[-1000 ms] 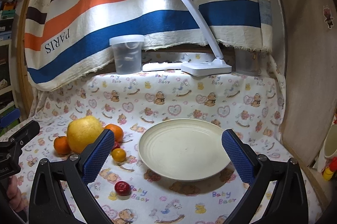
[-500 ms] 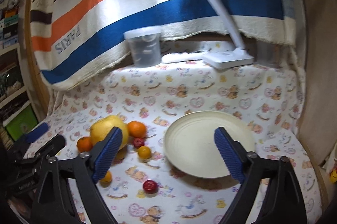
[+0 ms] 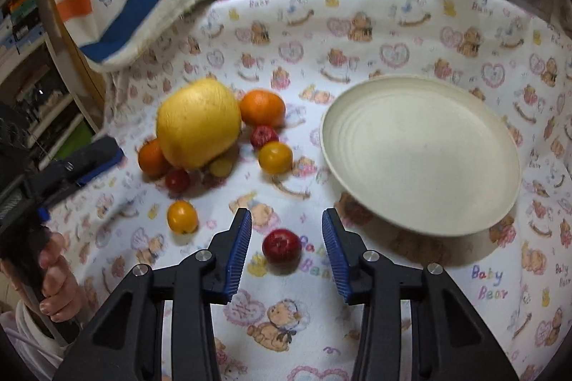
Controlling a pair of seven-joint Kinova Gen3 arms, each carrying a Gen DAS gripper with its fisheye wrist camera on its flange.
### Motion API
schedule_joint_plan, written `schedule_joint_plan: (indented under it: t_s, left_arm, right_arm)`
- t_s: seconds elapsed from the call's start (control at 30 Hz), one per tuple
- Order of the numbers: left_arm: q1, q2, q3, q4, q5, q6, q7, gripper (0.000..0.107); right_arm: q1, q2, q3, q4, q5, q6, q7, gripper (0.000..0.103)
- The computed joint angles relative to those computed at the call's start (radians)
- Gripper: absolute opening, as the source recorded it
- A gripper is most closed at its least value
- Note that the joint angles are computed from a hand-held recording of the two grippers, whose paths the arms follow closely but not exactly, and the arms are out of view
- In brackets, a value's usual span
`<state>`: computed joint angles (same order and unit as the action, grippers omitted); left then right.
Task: Organize fruits
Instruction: 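Reach right tool to the small red plum while left tool approaches the small orange, then close right tool on the red plum while left tool grasps the small orange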
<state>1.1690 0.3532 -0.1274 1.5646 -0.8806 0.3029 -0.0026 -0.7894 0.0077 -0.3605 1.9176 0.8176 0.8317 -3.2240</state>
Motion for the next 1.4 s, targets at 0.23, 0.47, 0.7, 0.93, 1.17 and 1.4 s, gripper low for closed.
schedule_joint_plan:
  t_s: [0.23, 0.47, 0.7, 0.93, 1.17, 1.4]
  left_arm:
    - [0.101, 0.085, -0.045, -0.159, 0.136, 0.255, -0.28, 0.051]
    - [0.076, 0.125, -0.022, -0.252, 0.345, 0.313, -0.565, 0.051]
    - [-0.042, 0.133, 0.056, -0.266, 0.604, 0.295, -0.781, 0.025]
    - [-0.045, 0.127, 0.057, -0.253, 0.629, 0.281, -0.797, 0.023]
    - [0.103, 0.114, -0.048, -0.231, 0.349, 0.281, -0.592, 0.0]
    - [0.048, 0.101, 0.009, -0.21, 0.295, 0.271, -0.499, 0.0]
  right_arm:
    - [-0.03, 0.022, 0.004, -0.029, -0.043, 0.021, 0.075, 0.031]
    - [-0.04, 0.053, 0.024, -0.08, -0.13, 0.077, 0.148, 0.031]
    - [-0.06, 0.057, 0.025, -0.074, -0.1, 0.093, 0.11, 0.021]
    - [-0.108, 0.038, 0.005, -0.057, 0.041, 0.161, -0.013, 0.001]
    - [-0.088, -0.001, -0.018, -0.03, 0.08, 0.145, -0.058, 0.001]
    - [-0.044, -0.013, -0.029, 0.015, 0.09, 0.042, -0.096, 0.034]
